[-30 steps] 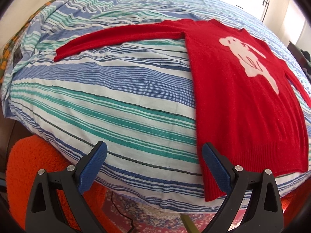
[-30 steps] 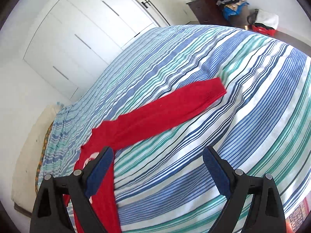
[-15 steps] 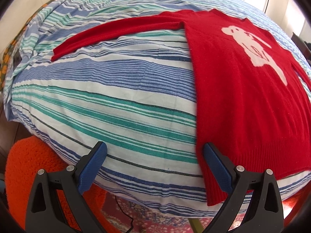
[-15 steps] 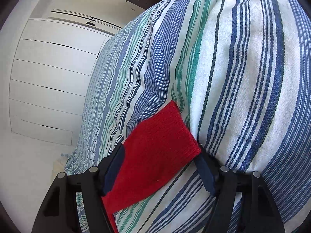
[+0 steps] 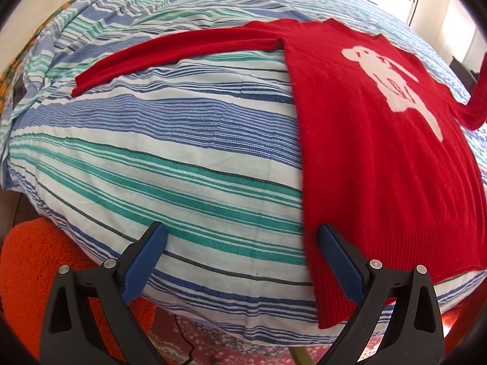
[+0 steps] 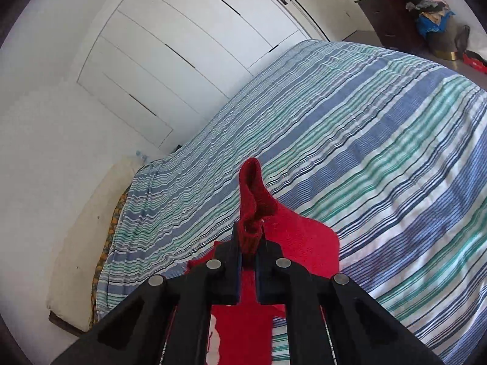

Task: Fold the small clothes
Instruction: 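Carry the sleeve across the sweater body with the right gripper and release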

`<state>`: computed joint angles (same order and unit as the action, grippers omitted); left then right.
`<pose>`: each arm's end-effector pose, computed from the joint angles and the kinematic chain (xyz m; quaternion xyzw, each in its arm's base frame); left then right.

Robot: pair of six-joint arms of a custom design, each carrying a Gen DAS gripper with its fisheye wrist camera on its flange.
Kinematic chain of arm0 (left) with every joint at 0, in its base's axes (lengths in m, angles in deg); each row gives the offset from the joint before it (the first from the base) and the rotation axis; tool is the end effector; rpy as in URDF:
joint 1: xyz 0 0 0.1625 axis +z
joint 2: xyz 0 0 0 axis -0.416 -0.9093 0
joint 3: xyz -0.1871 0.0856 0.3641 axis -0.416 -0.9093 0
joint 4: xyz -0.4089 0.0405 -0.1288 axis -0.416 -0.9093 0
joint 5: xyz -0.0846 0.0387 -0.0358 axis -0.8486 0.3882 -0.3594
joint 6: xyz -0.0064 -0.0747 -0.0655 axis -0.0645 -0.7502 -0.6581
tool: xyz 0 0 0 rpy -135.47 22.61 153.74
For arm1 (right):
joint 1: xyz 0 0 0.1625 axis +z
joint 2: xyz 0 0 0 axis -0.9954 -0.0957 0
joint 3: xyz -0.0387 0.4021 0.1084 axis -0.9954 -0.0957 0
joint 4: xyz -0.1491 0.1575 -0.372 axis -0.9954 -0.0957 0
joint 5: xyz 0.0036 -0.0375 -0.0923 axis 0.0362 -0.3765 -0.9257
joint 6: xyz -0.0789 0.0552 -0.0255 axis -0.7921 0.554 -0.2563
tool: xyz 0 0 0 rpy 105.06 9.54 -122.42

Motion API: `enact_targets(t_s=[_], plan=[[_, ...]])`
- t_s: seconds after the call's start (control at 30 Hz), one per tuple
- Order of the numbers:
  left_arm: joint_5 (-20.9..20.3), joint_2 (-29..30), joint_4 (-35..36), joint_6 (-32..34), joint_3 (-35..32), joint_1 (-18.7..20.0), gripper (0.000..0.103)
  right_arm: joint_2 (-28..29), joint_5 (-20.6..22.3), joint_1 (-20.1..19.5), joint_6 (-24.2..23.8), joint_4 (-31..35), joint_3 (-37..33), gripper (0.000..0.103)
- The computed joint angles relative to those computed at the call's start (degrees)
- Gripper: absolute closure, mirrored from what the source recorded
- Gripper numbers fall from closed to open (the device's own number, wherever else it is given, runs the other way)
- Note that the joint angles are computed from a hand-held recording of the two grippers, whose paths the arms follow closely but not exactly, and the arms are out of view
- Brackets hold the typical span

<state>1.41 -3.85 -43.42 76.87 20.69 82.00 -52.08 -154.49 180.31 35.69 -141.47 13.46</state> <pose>-0.1614 -0.6342 0.2452 0.1536 0.9048 -0.1874 0.3503 0.1617 -0.6387 0.4214 -0.1291 -0.8113 0.5638 0.0847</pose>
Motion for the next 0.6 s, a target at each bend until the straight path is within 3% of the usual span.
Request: enact_targets(t_s=[0.17,0.5,0.57,0.6], plan=[[-2.39,-1.18,-0.34,-0.80,0.04,0.58,0.004,15.35,-1.16,6.19,-4.16,7.52,-17.01,0.097],[-4.87,-2.20,1.41,-2.15,-0.90,2.06,0.004,41.43,-2.23,7.55,-4.01,22.46,-43.85,0.096],[-5.27,-2.08,1.83,-2.71,-1.26,2.26,0.004,45.27,-3.01,7.42,-4.38,27.55,-48.66,0.086],[-5.28,-1.99,2.03,-2.89,-1.40,2.31,0.004,46.47,-2.35,7.02,-3.62,31.75,-50.63,0.062]])
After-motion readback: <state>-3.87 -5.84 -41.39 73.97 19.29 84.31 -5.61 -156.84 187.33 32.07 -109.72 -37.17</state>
